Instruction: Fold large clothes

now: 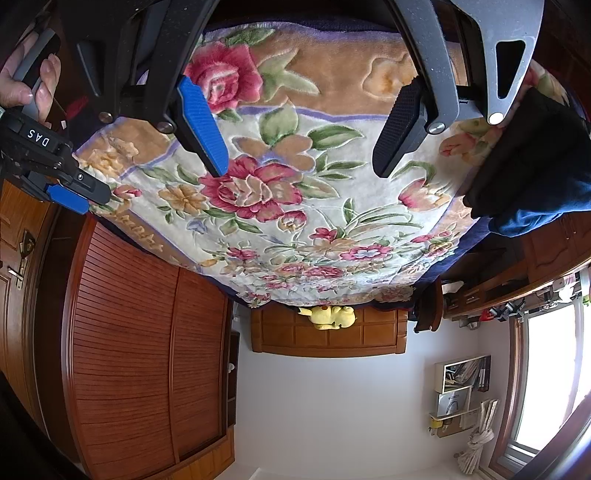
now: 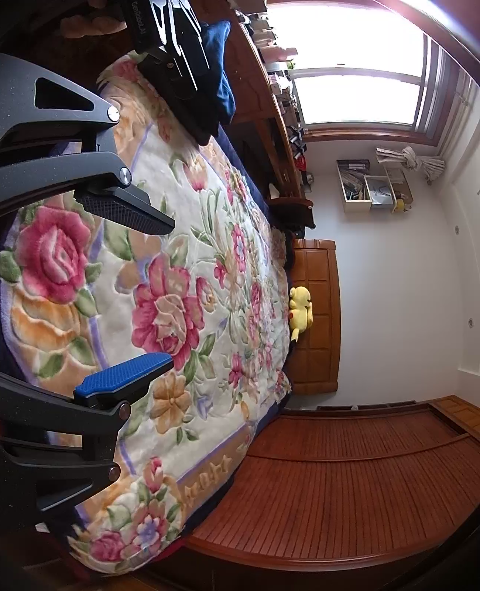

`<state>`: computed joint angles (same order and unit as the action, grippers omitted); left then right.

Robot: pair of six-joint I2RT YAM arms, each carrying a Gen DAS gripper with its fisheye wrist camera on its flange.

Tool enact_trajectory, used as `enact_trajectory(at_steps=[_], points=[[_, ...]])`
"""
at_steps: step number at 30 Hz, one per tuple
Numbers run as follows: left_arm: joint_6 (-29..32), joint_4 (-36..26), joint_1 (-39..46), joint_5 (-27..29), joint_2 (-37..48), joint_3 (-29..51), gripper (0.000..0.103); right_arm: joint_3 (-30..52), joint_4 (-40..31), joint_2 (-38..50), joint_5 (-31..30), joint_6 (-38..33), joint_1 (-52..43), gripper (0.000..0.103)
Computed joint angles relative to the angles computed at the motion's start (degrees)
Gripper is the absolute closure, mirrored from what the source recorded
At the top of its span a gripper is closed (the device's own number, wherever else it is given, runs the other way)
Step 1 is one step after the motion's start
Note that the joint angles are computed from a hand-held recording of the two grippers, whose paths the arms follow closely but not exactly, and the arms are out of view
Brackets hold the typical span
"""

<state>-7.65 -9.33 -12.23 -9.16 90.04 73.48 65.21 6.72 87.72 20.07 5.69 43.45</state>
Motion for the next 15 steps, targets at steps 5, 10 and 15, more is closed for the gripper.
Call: enact_trajectory(at_steps=[5, 10, 15], points=[[0.0, 0.0, 0.09, 0.15, -0.09, -0.08, 0.022, -0.29, 0.35, -0.11, -0.83, -0.22, -0.67, 0.035], [-0.04, 0.14, 0.03, 0.06, -0.14, -0.19, 0.022, -0.79, 0.9, -0.38, -1.82, -0.55, -1.45, 0.035], [-0.03, 0.21, 0.04, 0.04, -0.16, -0.24, 0.022, -1.27, 1.55, -0.5, -2.27, -0.86, -1.85, 0.034]])
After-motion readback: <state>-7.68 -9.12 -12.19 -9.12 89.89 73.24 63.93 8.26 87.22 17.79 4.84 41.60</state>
